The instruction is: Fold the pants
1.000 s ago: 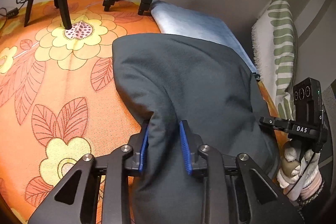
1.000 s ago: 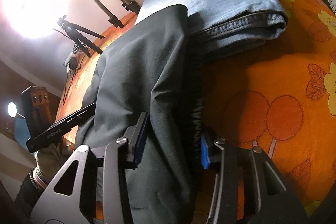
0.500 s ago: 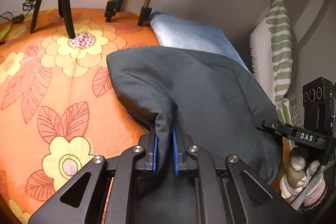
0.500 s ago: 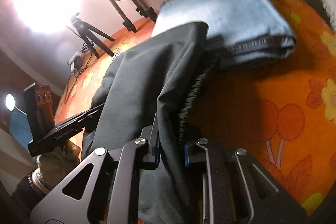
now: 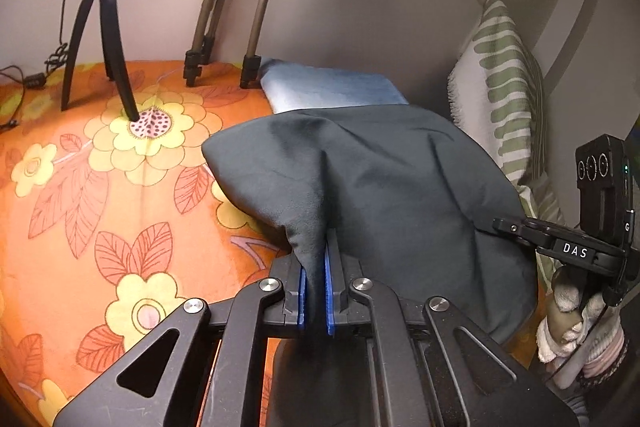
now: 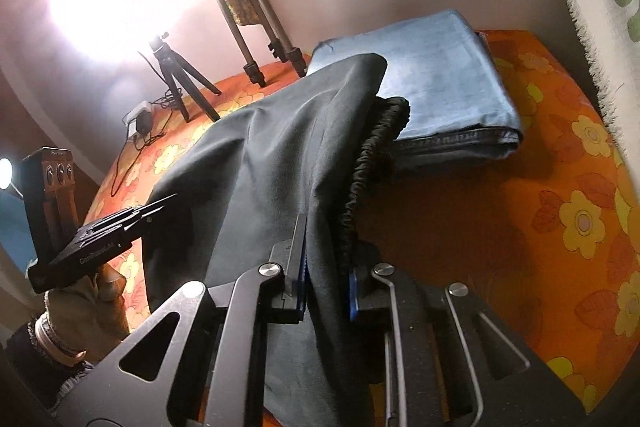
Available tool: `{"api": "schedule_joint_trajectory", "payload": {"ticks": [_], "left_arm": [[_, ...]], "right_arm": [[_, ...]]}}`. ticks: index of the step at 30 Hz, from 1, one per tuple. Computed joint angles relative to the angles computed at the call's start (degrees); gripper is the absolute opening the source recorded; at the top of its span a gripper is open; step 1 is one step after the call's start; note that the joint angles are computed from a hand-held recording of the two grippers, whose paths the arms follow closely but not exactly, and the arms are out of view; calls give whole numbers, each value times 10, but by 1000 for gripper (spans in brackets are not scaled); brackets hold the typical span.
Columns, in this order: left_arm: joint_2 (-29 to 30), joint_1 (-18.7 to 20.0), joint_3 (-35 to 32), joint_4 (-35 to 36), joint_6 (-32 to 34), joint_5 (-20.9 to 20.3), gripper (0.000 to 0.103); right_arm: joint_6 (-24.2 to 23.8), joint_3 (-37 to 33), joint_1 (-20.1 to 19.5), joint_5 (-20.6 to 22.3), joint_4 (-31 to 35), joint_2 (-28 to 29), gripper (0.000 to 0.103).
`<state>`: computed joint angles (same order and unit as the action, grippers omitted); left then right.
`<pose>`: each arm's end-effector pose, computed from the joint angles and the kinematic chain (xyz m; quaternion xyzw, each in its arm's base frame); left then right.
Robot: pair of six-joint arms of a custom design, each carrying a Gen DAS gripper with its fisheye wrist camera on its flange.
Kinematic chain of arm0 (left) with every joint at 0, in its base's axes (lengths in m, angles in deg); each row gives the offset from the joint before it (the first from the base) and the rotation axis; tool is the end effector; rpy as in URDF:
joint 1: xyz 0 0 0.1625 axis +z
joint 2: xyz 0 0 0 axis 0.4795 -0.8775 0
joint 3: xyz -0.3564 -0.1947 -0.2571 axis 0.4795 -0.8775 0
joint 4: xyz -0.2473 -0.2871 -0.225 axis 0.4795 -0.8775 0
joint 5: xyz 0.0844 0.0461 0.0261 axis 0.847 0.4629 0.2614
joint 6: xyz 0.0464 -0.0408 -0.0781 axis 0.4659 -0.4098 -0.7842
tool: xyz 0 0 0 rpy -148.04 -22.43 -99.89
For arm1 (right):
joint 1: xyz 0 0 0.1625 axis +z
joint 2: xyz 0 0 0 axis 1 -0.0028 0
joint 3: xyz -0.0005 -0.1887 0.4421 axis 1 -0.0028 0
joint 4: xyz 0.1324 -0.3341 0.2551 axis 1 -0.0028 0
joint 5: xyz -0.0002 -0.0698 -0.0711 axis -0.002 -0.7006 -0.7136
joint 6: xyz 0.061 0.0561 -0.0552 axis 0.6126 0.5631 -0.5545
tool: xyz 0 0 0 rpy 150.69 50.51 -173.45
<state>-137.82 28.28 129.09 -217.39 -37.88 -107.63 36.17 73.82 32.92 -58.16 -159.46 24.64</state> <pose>-0.0473 -0.4262 0.4399 0.0947 0.9137 -0.3482 0.1870 0.4508 -0.5185 0.0547 0.2594 -0.9403 0.1758 0.1331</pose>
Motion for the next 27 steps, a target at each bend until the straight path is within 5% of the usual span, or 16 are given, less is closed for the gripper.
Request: {"api": "schedule_joint_trajectory", "payload": {"ticks": [12,27], "left_arm": [[38,-43,-55,-37,69,2,5],[201,10,-178,-127,157,-29,5]], "right_arm": [[-39,-11,21,-21,-56,-23,15],[-113,-152,-16,-50,-14,22,15]]}}
